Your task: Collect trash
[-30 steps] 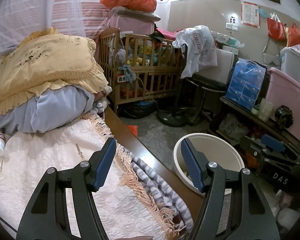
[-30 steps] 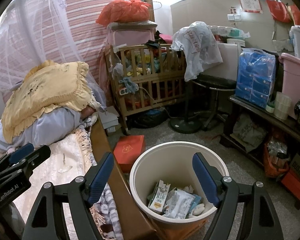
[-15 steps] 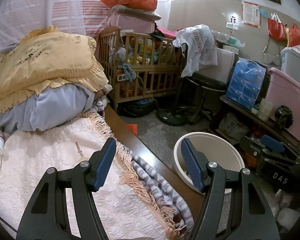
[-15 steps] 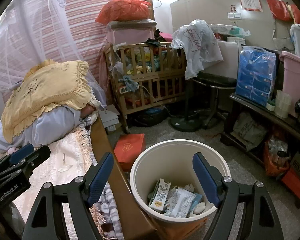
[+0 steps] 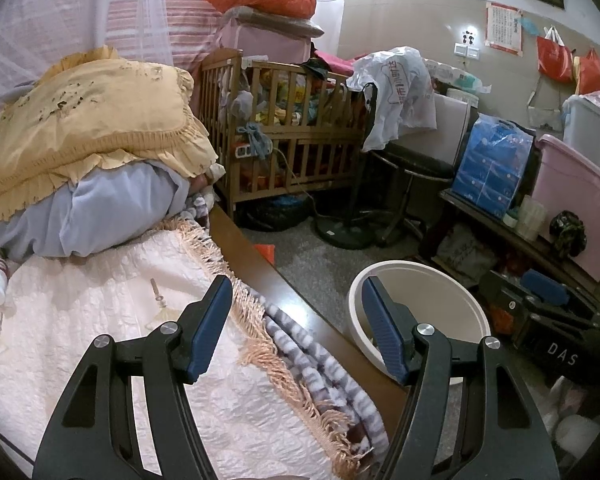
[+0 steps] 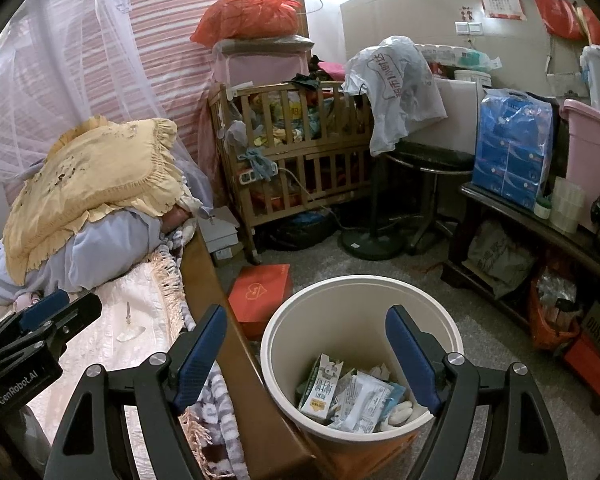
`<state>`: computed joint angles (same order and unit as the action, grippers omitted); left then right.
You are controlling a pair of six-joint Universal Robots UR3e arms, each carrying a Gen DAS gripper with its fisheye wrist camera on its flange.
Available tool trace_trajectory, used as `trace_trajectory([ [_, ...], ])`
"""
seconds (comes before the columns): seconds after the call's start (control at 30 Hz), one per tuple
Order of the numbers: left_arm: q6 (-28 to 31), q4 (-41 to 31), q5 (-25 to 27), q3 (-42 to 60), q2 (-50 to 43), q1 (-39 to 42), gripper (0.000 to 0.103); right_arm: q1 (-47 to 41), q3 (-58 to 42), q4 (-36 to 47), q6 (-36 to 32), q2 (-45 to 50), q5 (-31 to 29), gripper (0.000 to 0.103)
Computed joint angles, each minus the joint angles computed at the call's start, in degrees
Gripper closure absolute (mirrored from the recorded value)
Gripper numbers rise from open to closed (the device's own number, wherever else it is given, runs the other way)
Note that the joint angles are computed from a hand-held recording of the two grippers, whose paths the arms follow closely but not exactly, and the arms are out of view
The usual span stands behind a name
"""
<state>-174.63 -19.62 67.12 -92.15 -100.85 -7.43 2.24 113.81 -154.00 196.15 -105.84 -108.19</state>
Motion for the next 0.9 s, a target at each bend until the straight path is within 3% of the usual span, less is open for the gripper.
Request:
trace_trajectory([
  [0.9, -0.38, -0.05, 1.21, 0.06, -0.31, -1.27, 0.037, -0.71, 1.07, 0.12, 0.06, -0.97, 1.12, 0.023],
])
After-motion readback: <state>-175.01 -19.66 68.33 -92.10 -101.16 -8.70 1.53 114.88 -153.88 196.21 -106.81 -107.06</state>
